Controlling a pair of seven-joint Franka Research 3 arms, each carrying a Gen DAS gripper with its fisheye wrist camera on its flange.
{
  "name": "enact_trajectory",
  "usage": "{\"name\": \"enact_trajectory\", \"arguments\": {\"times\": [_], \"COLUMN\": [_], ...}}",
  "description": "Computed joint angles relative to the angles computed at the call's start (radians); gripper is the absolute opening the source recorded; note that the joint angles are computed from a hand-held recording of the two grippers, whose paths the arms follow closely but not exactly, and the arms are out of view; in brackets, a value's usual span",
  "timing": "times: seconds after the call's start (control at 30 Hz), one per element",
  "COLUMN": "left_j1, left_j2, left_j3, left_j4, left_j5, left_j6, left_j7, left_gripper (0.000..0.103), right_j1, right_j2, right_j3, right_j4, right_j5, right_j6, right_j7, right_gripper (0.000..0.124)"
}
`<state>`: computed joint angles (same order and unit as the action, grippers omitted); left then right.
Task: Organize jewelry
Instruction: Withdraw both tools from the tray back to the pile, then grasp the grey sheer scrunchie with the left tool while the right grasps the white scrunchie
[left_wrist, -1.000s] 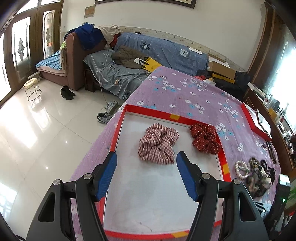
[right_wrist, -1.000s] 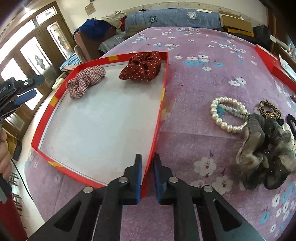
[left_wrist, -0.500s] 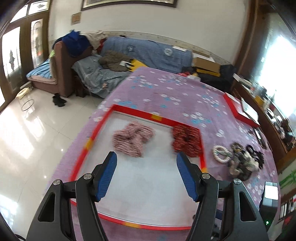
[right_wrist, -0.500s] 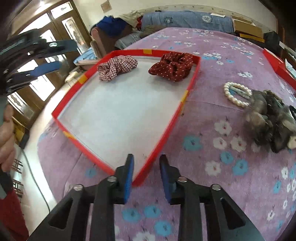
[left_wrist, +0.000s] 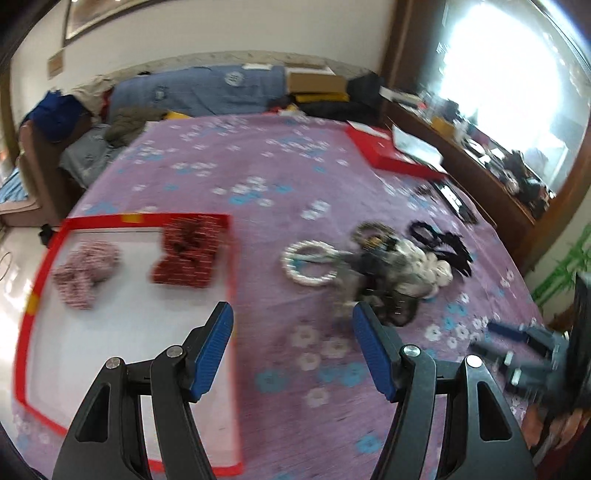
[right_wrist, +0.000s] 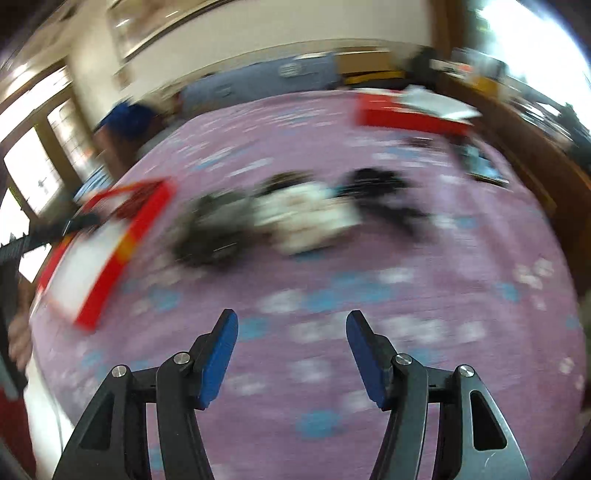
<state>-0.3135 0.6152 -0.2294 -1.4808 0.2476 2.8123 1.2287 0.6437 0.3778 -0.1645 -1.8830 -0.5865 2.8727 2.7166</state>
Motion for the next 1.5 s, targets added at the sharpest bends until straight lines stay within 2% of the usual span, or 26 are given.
{"name": "enact_trajectory", "arguments": {"times": [0.1, 0.2, 0.3, 0.4, 0.6, 0.8, 0.83, 0.87, 0.9, 0.93, 0.97, 1.03, 1.07, 1.17, 1.3, 1.5], "left_j1": [-0.026, -0.044, -0.075, -0.099, -0.130, -0.142, -0.142, -0.142, -0.145, -0.155, -0.154, -0.131, -0.117, -0.074, -0.010, 0.061], "left_j2": [0.101, 0.175, 0.250, 0.324, 0.461, 0.466, 0.461, 0.460, 0.467, 0.474, 0.464, 0.411, 0.368, 0.243, 0.101, -0.048], "left_j3": [-0.020, -0.030, -0.019, -0.010, -0.010, 0.007, 0.008, 0.009, 0.010, 0.024, 0.026, 0.007, -0.003, -0.034, -0.075, -0.093], "left_j4": [0.139, 0.248, 0.369, 0.487, 0.712, 0.709, 0.698, 0.698, 0.714, 0.737, 0.725, 0.630, 0.557, 0.354, 0.126, -0.097], "left_j5": [-0.012, -0.037, -0.047, -0.061, -0.118, -0.132, -0.132, -0.131, -0.129, -0.121, -0.122, -0.134, -0.139, -0.151, -0.169, -0.186], "left_j6": [-0.075, -0.138, -0.197, -0.250, -0.351, -0.324, -0.318, -0.319, -0.337, -0.371, -0.373, -0.318, -0.279, -0.165, -0.023, 0.089], "left_j7": [0.033, 0.060, 0.082, 0.100, 0.147, 0.168, 0.170, 0.173, 0.178, 0.170, 0.159, 0.164, 0.164, 0.163, 0.161, 0.114], "left_gripper": [0.066, 0.066, 0.066, 0.066, 0.066, 0.066, 0.062, 0.042, 0.027, 0.015, 0.015, 0.013, 0.012, 0.012, 0.012, 0.013], "right_j1": [0.010, -0.023, -0.082, -0.144, -0.145, -0.145, -0.144, -0.136, -0.132, -0.126, -0.119, -0.136, -0.130, -0.057, 0.041, 0.181], "right_j2": [-0.019, -0.001, 0.030, 0.073, 0.183, 0.262, 0.270, 0.278, 0.282, 0.286, 0.287, 0.287, 0.286, 0.265, 0.214, 0.132], "right_j3": [-0.068, -0.077, -0.031, 0.036, 0.060, 0.068, 0.068, 0.060, 0.055, 0.050, 0.041, 0.067, 0.061, -0.018, -0.118, -0.256], "right_j4": [-0.031, -0.008, 0.026, 0.059, 0.194, 0.288, 0.299, 0.309, 0.313, 0.319, 0.319, 0.322, 0.321, 0.296, 0.221, 0.109], "right_j5": [-0.069, -0.100, -0.037, 0.091, 0.220, 0.338, 0.357, 0.373, 0.388, 0.403, 0.415, 0.464, 0.478, 0.478, 0.441, 0.364], "right_j6": [-0.001, -0.005, 0.043, 0.101, 0.082, 0.057, 0.052, 0.048, 0.046, 0.042, 0.042, 0.046, 0.048, 0.054, 0.102, 0.163], "right_j7": [0.100, 0.141, 0.081, -0.040, -0.155, -0.234, -0.243, -0.245, -0.253, -0.260, -0.266, -0.304, -0.310, -0.284, -0.223, -0.115], "right_gripper": [0.065, 0.065, 0.065, 0.065, 0.065, 0.065, 0.064, 0.060, 0.056, 0.045, 0.033, 0.017, 0.015, 0.013, 0.012, 0.012]}}
